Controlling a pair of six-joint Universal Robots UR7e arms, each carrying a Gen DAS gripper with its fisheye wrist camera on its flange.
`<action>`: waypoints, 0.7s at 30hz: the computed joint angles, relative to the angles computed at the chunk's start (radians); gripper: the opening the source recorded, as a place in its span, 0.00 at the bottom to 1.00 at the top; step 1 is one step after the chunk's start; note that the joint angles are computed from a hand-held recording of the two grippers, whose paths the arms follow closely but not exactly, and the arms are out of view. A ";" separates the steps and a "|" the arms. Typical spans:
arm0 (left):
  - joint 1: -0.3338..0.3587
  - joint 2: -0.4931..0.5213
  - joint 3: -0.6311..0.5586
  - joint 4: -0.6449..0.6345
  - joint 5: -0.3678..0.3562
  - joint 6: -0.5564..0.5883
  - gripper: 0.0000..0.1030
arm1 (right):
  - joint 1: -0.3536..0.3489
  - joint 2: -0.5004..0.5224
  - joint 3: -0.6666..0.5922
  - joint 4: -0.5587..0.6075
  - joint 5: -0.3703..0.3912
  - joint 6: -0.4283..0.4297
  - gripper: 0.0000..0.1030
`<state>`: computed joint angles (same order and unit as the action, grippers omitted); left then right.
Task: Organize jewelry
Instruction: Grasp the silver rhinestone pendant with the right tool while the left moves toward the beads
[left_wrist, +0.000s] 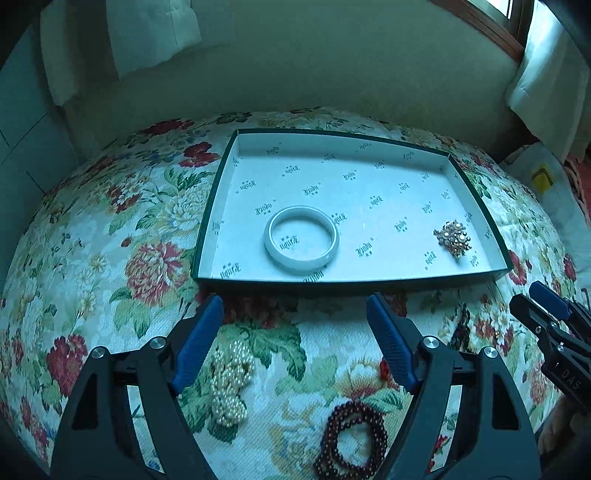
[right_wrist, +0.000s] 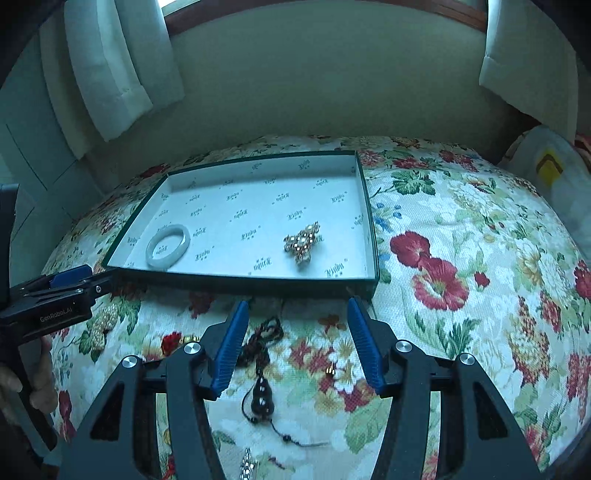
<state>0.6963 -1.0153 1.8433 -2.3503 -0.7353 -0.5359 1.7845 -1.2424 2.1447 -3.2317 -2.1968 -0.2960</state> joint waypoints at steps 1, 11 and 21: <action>-0.007 -0.013 0.015 0.013 0.001 -0.018 0.77 | 0.003 -0.009 0.017 0.003 -0.005 0.004 0.54; -0.066 -0.122 0.144 0.124 -0.030 -0.167 0.77 | 0.022 -0.082 0.151 0.056 -0.034 0.053 0.49; -0.102 -0.174 0.218 0.183 -0.070 -0.257 0.77 | 0.033 -0.086 0.204 0.110 -0.024 0.075 0.33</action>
